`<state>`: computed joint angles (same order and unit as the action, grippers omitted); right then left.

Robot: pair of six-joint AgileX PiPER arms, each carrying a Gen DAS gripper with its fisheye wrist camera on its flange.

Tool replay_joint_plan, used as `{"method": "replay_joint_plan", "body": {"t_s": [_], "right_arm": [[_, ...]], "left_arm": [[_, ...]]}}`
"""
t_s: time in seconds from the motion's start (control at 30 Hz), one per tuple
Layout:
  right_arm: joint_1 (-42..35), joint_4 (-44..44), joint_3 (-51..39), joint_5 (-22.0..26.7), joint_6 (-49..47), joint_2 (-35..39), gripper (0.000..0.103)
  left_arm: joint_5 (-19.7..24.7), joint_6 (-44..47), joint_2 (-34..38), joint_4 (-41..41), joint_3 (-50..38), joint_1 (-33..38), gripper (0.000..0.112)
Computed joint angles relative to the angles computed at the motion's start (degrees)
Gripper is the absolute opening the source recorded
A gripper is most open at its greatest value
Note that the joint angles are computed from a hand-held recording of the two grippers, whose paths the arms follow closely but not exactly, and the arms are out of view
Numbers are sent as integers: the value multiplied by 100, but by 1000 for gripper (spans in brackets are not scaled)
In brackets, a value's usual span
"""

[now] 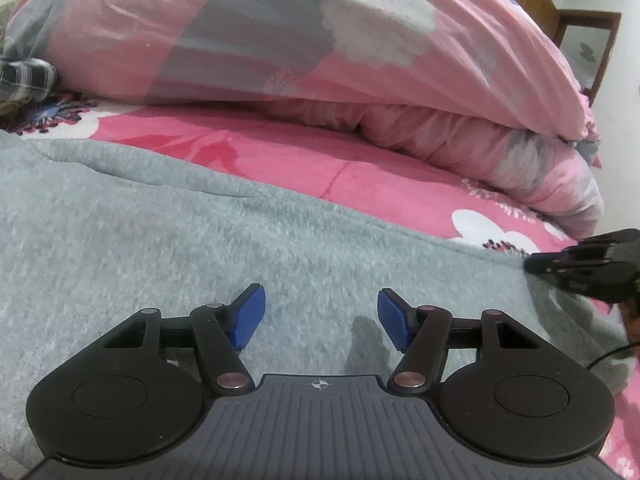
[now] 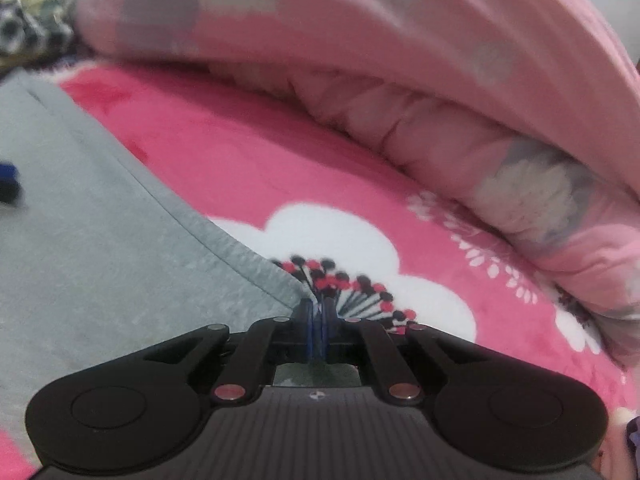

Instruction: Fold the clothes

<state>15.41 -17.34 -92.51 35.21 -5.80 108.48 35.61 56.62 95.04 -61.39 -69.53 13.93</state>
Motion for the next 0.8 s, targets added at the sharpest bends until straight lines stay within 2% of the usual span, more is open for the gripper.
{"method": "replay_joint_plan", "body": {"t_s": [0.07, 0.13, 0.2, 0.33, 0.47, 0.57, 0.67, 0.73, 0.77, 0.8], "right_arm": [[4, -724, -86, 31, 669, 346, 1], [-233, -532, -140, -108, 1065, 483, 1], [-605, 481, -291, -140, 956, 423, 2], [-1407, 1908, 190, -450, 598, -520, 3], [-2382, 3653, 832, -326, -768, -2000, 4], [-3171, 4760, 1218, 104, -1728, -3184, 5], [-4061, 5519, 1118, 933, -2258, -4051, 9], [-4449, 5534, 929, 1422, -2282, -4219, 23], [-4530, 5374, 862, 1603, -2197, -4244, 35], [-4616, 5233, 793, 1786, -2132, -4266, 39]], "left_arm": [[-10, -1, 3, 16, -3, -6, 63], [3, -2, 14, 18, -15, 3, 63], [1, 3, 22, 21, -21, 4, 63], [-15, 14, 27, 28, -19, -5, 63], [14, 17, 41, 16, -33, 11, 63], [36, 32, 42, -10, -29, 27, 64], [40, 45, 40, -24, -22, 32, 64], [43, 47, 42, -37, -21, 34, 64], [44, 45, 44, -40, -22, 34, 64], [44, 45, 44, -40, -22, 34, 64]]}}
